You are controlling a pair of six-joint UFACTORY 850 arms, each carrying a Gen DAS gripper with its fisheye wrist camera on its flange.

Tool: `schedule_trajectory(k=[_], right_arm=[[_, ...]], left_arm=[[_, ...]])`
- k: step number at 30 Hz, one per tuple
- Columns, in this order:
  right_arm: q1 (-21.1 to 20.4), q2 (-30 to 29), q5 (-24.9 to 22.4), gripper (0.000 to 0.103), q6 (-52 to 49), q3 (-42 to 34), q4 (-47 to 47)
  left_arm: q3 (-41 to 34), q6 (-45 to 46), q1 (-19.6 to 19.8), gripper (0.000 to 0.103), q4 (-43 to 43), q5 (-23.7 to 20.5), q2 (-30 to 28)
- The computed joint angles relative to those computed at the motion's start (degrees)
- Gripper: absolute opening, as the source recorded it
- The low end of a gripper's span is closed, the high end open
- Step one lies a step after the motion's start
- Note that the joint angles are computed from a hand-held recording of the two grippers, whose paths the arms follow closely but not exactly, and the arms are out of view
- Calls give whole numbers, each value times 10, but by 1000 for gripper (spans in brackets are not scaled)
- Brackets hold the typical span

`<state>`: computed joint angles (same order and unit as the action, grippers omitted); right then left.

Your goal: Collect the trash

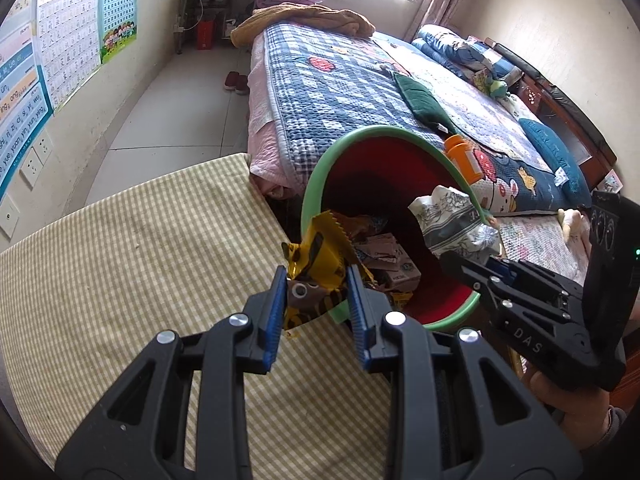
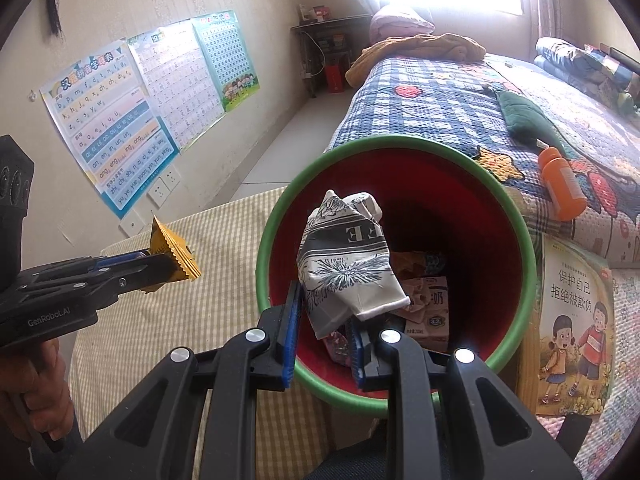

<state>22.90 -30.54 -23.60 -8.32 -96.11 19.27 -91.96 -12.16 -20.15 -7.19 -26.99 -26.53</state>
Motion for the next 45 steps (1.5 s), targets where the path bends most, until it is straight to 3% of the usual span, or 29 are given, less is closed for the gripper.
schedule_trajectory(k=[20, 31, 33, 34, 41, 45], right_arm=[[-46, -14, -10, 21, 13, 0, -4], [-55, -29, -24, 23, 22, -7, -10], [-55, -31, -26, 24, 21, -9, -9], [-54, -30, -25, 25, 26, -9, -12], [-47, -15, -6, 75, 81, 5, -62], [-32, 0, 4, 85, 108, 17, -96]], left_arm=[[-159, 49, -27, 29, -46, -54, -126], [-205, 52, -29, 30, -52, -73, -165], [-201, 47, -27, 36, -51, -68, -162], [-196, 46, -25, 47, -54, -62, -159], [-134, -8, -16, 87, -10, -10, -109], [-70, -74, -12, 97, 54, 27, -57]])
